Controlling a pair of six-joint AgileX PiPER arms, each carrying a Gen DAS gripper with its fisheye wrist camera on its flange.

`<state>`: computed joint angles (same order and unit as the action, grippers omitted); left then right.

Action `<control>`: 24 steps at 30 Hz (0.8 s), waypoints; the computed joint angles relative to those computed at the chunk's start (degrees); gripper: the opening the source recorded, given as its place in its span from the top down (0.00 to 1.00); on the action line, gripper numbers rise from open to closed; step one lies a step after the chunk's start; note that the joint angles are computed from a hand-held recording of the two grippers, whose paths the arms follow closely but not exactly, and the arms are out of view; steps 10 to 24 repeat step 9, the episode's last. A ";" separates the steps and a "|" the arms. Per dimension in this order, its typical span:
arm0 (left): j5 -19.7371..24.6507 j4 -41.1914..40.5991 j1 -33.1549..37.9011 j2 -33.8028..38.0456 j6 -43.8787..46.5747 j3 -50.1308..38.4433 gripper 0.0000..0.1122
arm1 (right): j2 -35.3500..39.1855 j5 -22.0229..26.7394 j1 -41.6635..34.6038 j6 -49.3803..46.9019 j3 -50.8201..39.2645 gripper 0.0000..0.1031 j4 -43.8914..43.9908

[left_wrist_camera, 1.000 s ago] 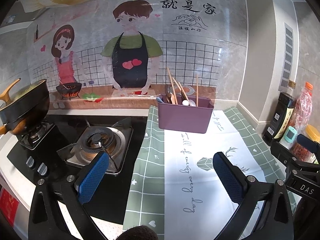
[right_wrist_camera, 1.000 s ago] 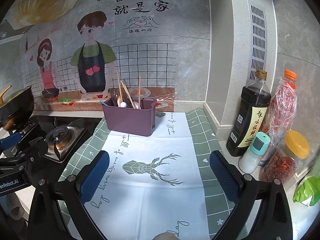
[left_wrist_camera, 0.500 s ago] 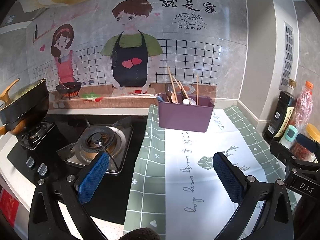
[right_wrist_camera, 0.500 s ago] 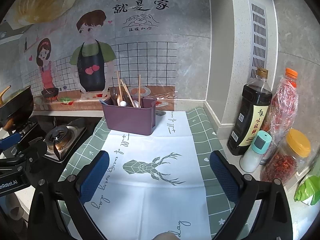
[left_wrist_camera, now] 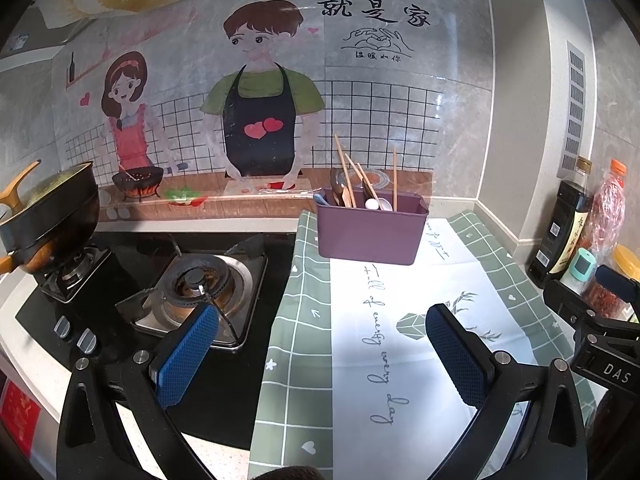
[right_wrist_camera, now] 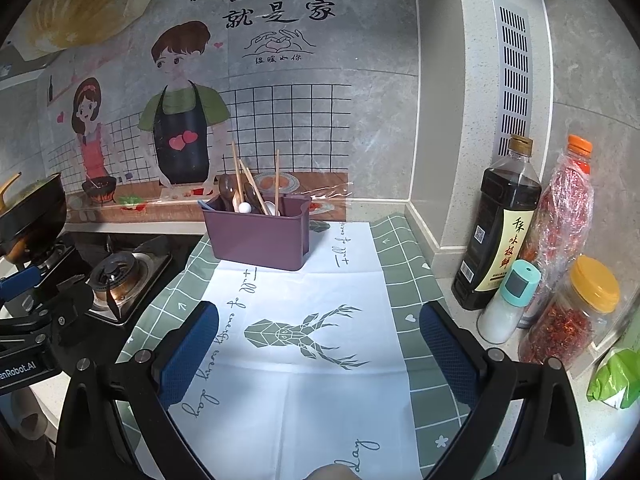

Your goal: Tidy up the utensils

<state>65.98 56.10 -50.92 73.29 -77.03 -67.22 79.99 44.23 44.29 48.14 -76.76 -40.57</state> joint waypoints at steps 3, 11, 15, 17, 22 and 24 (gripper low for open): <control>-0.06 -0.10 0.04 0.02 0.20 -0.09 0.08 | -0.03 0.34 0.11 0.17 -0.17 0.03 -0.07; -1.27 0.15 0.79 0.02 1.43 0.08 0.08 | -0.03 0.35 -0.06 0.01 -0.24 0.02 0.06; -1.27 0.15 0.79 0.02 1.43 0.08 0.08 | -0.03 0.35 -0.06 0.01 -0.24 0.02 0.06; -1.27 0.15 0.79 0.02 1.43 0.08 0.08 | -0.03 0.35 -0.06 0.01 -0.24 0.02 0.06; -1.27 0.15 0.79 0.02 1.43 0.08 0.08 | -0.03 0.35 -0.06 0.01 -0.24 0.02 0.06; -1.27 0.15 0.79 0.02 1.43 0.08 0.08 | -0.03 0.35 -0.06 0.01 -0.24 0.02 0.06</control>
